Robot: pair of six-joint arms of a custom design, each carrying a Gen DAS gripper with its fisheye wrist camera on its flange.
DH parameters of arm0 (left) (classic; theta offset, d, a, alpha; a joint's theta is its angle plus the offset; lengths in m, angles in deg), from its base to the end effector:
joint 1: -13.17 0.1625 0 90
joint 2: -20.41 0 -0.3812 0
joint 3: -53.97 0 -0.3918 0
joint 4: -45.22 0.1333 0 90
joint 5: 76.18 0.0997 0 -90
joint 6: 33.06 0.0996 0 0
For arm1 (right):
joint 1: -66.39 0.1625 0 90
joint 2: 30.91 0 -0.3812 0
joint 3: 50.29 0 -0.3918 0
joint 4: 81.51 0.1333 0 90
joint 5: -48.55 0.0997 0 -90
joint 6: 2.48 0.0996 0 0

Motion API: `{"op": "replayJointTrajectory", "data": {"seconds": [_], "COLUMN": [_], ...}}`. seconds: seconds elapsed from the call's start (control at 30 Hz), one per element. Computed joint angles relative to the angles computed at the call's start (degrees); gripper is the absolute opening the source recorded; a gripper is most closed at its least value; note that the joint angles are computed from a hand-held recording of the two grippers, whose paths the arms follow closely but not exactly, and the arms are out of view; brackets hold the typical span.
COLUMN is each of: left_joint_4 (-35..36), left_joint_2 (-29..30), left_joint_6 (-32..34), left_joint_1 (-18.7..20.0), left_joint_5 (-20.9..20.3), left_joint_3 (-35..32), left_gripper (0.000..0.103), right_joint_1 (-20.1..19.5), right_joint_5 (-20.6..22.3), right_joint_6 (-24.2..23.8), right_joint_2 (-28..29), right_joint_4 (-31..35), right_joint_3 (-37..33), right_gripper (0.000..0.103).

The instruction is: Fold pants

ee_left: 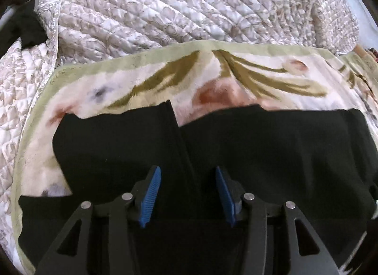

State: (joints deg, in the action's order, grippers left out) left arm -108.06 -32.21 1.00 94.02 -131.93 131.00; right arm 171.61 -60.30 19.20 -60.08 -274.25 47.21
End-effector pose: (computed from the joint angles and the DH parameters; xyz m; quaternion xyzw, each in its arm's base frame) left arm 0.0729 -0.7385 0.3020 0.2407 0.8740 -0.2506 0.3397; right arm 0.2585 -0.5650 -0.0372 -0.1015 -0.9381 0.3263 0.0560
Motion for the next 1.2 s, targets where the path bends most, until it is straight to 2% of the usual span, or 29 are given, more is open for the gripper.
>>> {"op": "replayJointTrajectory", "data": {"seconds": [0.07, 0.13, 0.23, 0.3, 0.33, 0.37, 0.4, 0.47, 0.53, 0.67, 0.83, 0.97, 1.0, 1.03, 1.13, 1.2], "left_joint_4": [-1.5, -3.5, -3.0, -7.0, -8.7, -10.4, -12.4, -14.9, -17.7, -22.2, -17.7, -11.7, -11.4, -11.0, -10.2, -10.8], "left_joint_2": [0.0, 0.4, 0.0, -1.8, -2.9, -4.4, -6.6, -10.3, -14.5, -20.6, -21.4, -20.6, -20.5, -20.4, -20.3, -20.1], "left_joint_6": [0.7, 1.1, -1.5, -2.1, -2.5, -3.3, -4.8, -7.4, -9.9, -14.1, -21.9, -28.8, -29.4, -30.1, -32.7, -33.4], "left_joint_1": [0.1, 0.3, 1.3, 1.7, 1.8, 2.0, 2.3, 3.0, 3.9, 6.2, 10.0, 13.3, 13.6, 13.9, 15.1, 15.1], "left_joint_5": [-0.4, 0.0, -1.5, -3.2, -4.1, -4.9, -6.1, -7.8, -8.8, -7.6, -6.5, -11.7, -12.8, -14.0, -19.1, -20.2], "left_joint_3": [0.0, -0.2, -0.8, 1.3, 2.4, 3.9, 5.9, 9.2, 13.1, 20.0, 20.8, 17.5, 17.2, 16.8, 15.9, 15.7], "left_gripper": [0.048, 0.013, 0.006, 0.005, 0.005, 0.005, 0.005, 0.005, 0.005, 0.005, 0.005, 0.007, 0.012, 0.022, 0.045, 0.052], "right_joint_1": [-0.4, -0.6, -1.0, -1.0, -1.0, -0.9, -1.1, -2.2, -2.2, -1.8, -1.6, -1.3, -1.4, -1.4, -1.8, -2.1], "right_joint_5": [-0.6, -1.8, -1.7, -2.4, -3.0, -4.4, -4.6, -2.4, -2.4, -3.2, -3.7, -4.2, -4.1, -3.8, -2.5, -1.8], "right_joint_6": [1.7, 3.0, 3.5, 3.4, 3.2, 3.4, 3.8, 5.1, 5.1, 4.3, 4.1, 3.8, 4.1, 4.3, 4.9, 5.4], "right_joint_2": [0.2, 0.6, 1.1, 1.7, 1.8, 1.8, 1.7, 1.1, 1.2, 1.4, 1.4, 1.3, 1.3, 1.3, 1.2, 1.2], "right_joint_4": [-1.9, -3.6, -5.1, -4.1, -4.0, -3.5, -3.5, -5.4, -5.7, -6.2, -6.7, -6.3, -6.4, -6.5, -6.8, -7.2], "right_joint_3": [-0.2, -0.8, -1.5, -2.7, -2.9, -3.1, -2.8, -1.3, -1.3, -1.6, -1.5, -1.7, -1.6, -1.6, -1.4, -1.3], "right_gripper": [0.056, 0.056, 0.056, 0.055, 0.042, 0.022, 0.016, 0.013, 0.013, 0.012, 0.011, 0.011, 0.011, 0.011, 0.014, 0.014]}}
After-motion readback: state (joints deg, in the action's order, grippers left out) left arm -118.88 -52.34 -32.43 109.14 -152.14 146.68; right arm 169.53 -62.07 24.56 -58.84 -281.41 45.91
